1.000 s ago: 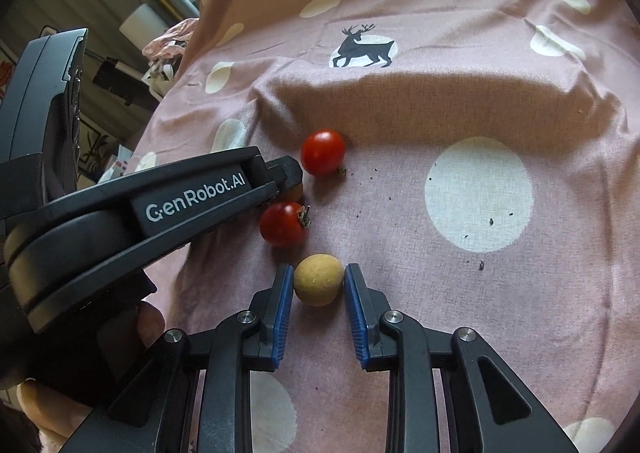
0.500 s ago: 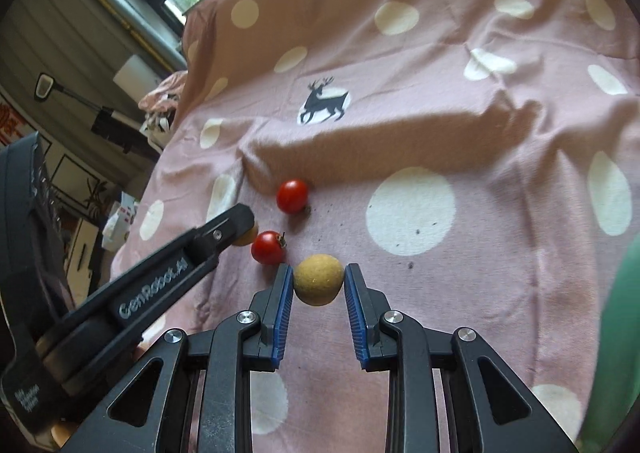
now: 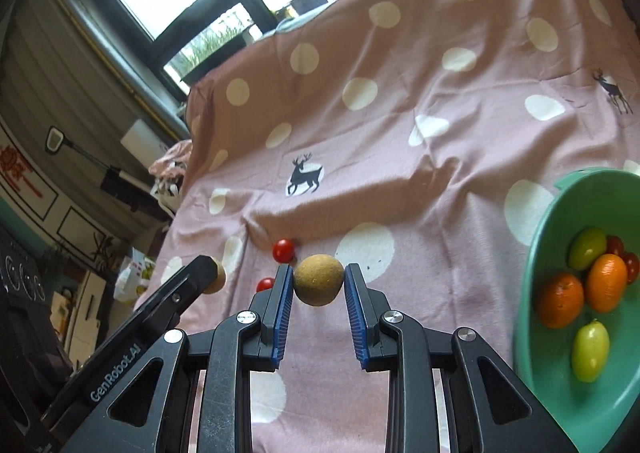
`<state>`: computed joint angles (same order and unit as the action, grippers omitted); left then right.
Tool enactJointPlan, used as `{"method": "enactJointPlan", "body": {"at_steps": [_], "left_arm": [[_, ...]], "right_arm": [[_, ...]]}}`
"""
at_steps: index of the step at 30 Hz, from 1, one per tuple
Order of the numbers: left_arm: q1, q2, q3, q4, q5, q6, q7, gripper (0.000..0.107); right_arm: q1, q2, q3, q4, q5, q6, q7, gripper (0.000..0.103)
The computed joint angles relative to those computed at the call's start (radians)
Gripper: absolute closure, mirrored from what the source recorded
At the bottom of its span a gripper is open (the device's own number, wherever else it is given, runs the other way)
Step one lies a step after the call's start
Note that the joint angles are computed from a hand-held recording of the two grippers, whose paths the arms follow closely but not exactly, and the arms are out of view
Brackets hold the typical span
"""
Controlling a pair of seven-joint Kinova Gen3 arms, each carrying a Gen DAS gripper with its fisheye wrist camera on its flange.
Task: Organize fruits
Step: 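Carry the yellow-brown fruit with the right gripper over the green bowl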
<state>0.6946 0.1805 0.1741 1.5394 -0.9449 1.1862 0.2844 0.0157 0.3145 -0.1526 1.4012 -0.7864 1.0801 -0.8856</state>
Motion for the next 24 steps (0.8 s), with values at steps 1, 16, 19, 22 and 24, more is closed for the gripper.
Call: {"method": "enactJointPlan", "body": {"at_steps": [1, 16, 19, 22, 24], "left_arm": [[0.007, 0.005, 0.004, -0.009, -0.008, 0.006, -0.003, 0.081], [0.112, 0.062, -0.005, -0.098, -0.093, -0.006, -0.079, 0.081], [0.127, 0.071, -0.012, -0.11, -0.102, -0.016, -0.089, 0.081], [0.13, 0.067, -0.016, -0.104, -0.104, -0.052, -0.093, 0.081], [0.134, 0.072, -0.018, -0.109, -0.108, -0.066, -0.098, 0.081]], "right_arm": [[0.009, -0.008, 0.002, 0.006, -0.01, -0.006, 0.005, 0.075], [0.073, -0.104, 0.066, 0.073, -0.074, -0.108, 0.028, 0.075], [0.075, -0.12, 0.078, 0.084, -0.063, -0.142, 0.019, 0.075], [0.091, -0.124, 0.086, 0.087, -0.077, -0.148, 0.02, 0.075], [0.101, -0.126, 0.092, 0.086, -0.08, -0.148, 0.019, 0.075]]}}
